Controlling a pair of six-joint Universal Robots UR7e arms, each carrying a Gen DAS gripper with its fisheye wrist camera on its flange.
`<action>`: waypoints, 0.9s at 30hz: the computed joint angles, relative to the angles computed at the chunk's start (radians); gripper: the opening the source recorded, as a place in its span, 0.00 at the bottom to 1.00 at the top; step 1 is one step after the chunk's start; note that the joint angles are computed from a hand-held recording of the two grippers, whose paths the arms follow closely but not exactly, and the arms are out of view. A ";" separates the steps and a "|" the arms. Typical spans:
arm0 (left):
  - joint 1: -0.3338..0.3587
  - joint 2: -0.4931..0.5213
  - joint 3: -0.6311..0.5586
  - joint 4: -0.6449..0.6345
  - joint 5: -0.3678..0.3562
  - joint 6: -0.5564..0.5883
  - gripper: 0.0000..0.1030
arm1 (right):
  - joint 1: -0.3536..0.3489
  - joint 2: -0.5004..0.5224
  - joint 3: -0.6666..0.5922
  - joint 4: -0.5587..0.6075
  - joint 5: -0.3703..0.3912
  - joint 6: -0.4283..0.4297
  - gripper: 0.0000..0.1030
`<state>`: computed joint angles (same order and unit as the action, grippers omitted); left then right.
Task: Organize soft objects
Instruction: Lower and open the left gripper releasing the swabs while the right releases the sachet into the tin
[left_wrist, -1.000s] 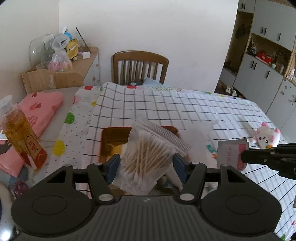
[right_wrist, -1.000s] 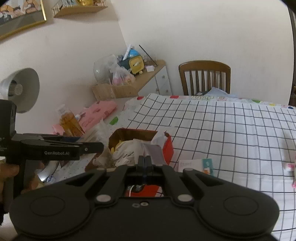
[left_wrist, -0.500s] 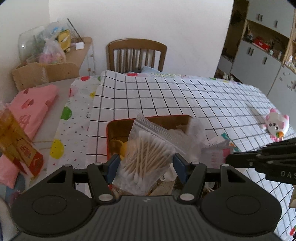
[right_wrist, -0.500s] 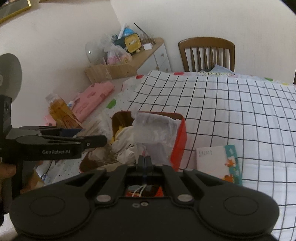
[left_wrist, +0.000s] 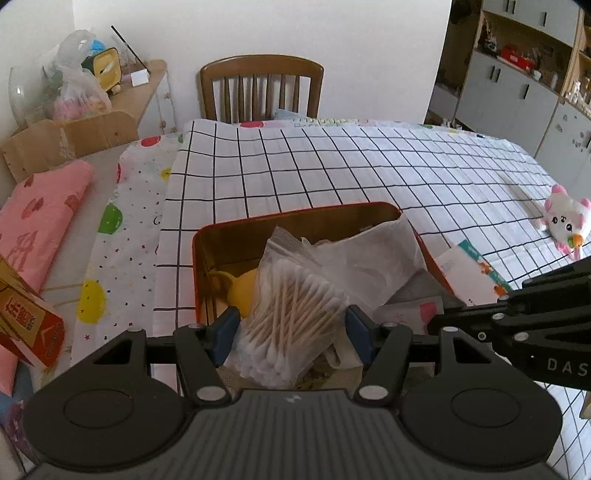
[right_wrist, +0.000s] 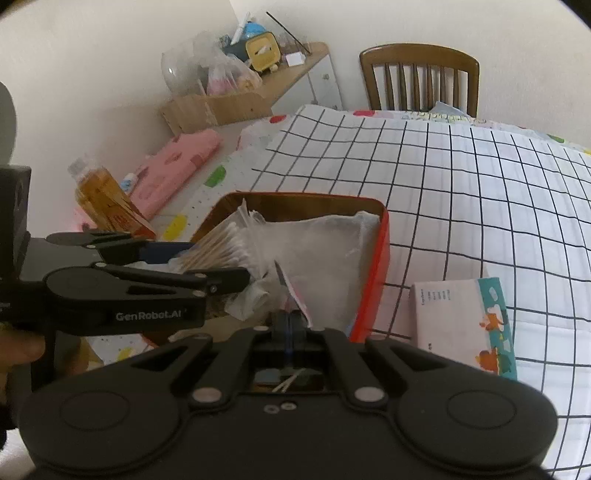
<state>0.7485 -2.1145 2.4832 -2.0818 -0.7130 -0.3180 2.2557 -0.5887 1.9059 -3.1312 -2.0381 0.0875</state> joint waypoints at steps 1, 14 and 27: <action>0.007 0.007 -0.001 -0.008 -0.006 0.009 0.61 | -0.001 0.002 -0.005 0.011 -0.004 0.001 0.00; -0.006 0.005 0.011 -0.004 0.006 0.015 0.70 | -0.003 -0.016 0.000 0.067 -0.007 0.034 0.23; -0.118 -0.120 0.018 0.182 0.026 -0.155 0.71 | 0.031 -0.051 0.056 -0.011 -0.034 0.000 0.45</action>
<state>0.6307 -2.2348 2.5009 -1.9001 -0.6866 -0.4732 2.2868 -0.6398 1.9616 -3.1423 -2.0723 0.0877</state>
